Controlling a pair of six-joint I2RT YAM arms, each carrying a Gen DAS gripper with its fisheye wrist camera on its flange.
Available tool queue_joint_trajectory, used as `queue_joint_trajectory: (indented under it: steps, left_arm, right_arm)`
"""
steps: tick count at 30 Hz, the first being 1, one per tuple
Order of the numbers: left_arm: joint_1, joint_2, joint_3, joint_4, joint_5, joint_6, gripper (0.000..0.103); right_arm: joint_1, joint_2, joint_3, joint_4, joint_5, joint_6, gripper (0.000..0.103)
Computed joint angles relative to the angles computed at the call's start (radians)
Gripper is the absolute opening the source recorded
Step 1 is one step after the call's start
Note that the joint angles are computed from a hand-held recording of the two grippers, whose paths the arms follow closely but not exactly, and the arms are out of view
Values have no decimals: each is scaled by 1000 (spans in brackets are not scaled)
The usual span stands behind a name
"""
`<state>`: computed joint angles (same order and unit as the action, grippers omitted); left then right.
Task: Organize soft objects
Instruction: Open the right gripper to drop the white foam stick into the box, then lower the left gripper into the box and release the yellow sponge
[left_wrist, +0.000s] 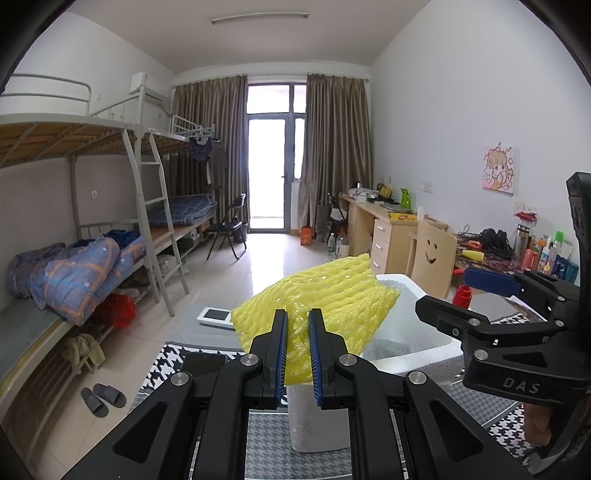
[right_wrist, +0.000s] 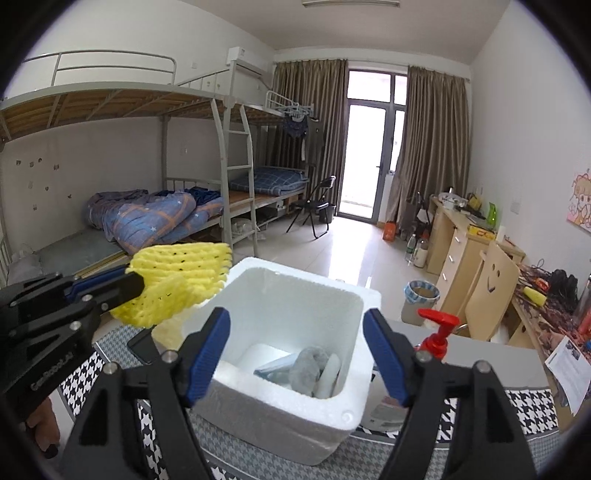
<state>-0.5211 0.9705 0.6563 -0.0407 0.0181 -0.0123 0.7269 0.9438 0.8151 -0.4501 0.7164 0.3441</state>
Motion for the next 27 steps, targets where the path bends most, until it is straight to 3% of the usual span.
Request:
queue_joint_trajectory:
  steps: [14,19,23,27]
  left_arm:
    - [-52,62,50,-9,8,11,12]
    - [-94,102,80,-12,-21,17,12]
    - [-122,143,105,-14,-39,16,12]
    - [-147,171,127,-15,-53,20,12]
  right_arm:
    - [59,-135,-20,-139,103,92,82]
    - [70,-192,-42,-182,123,138,86]
    - [84,-241,-55,-216,133,173,96]
    - [129,-276,-53,-287,190,216,96]
